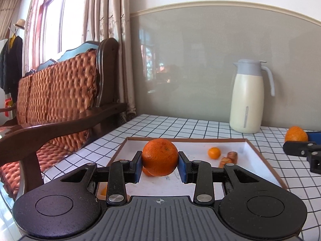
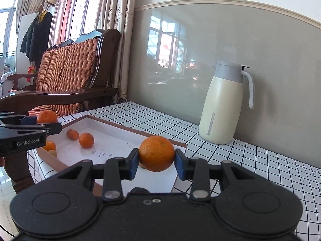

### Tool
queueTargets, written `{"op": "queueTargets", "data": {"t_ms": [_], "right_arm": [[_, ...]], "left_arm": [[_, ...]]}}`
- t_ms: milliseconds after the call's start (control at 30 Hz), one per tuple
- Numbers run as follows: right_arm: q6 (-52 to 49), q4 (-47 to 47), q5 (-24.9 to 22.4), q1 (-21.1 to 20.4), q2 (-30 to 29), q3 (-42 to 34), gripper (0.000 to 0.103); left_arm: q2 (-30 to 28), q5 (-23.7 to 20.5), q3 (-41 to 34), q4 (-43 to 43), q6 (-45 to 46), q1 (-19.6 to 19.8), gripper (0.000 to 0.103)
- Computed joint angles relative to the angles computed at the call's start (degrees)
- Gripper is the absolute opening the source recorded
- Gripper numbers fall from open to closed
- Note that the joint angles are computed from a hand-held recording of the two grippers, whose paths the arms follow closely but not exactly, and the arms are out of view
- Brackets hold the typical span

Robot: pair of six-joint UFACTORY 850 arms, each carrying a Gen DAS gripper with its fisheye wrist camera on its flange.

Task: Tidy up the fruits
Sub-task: 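Carry both held oranges over the white box, then lower both oranges into the box and open both grippers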

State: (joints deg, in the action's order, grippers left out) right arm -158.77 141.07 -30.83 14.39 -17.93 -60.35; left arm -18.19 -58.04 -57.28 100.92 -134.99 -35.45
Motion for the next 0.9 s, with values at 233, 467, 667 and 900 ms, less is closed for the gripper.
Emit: {"op": "queueTargets", "data": {"t_ms": [233, 467, 667, 900], "right_arm": [[2.57, -1.16, 1.71, 0.32, -2.76, -3.34, 0.029], [6.23, -3.61, 3.76, 1.0, -6.13, -7.58, 0.029], [9.22, -5.91, 5.26, 1.27, -8.45, -10.21, 0.029], [11.72, -8.12, 6.09, 1.52, -10.11, -12.33, 0.029]], "left_arm": [[-0.76, 1.16, -0.58, 0.51, -0.08, 2.65, 0.036], [-2.02, 3.55, -1.64, 0.09, -0.11, 5.34, 0.037], [-3.14, 5.18, -2.68, -0.27, 0.38, 7.18, 0.037], [-3.3, 5.85, -2.55, -0.84, 0.04, 8.4, 0.037]]}}
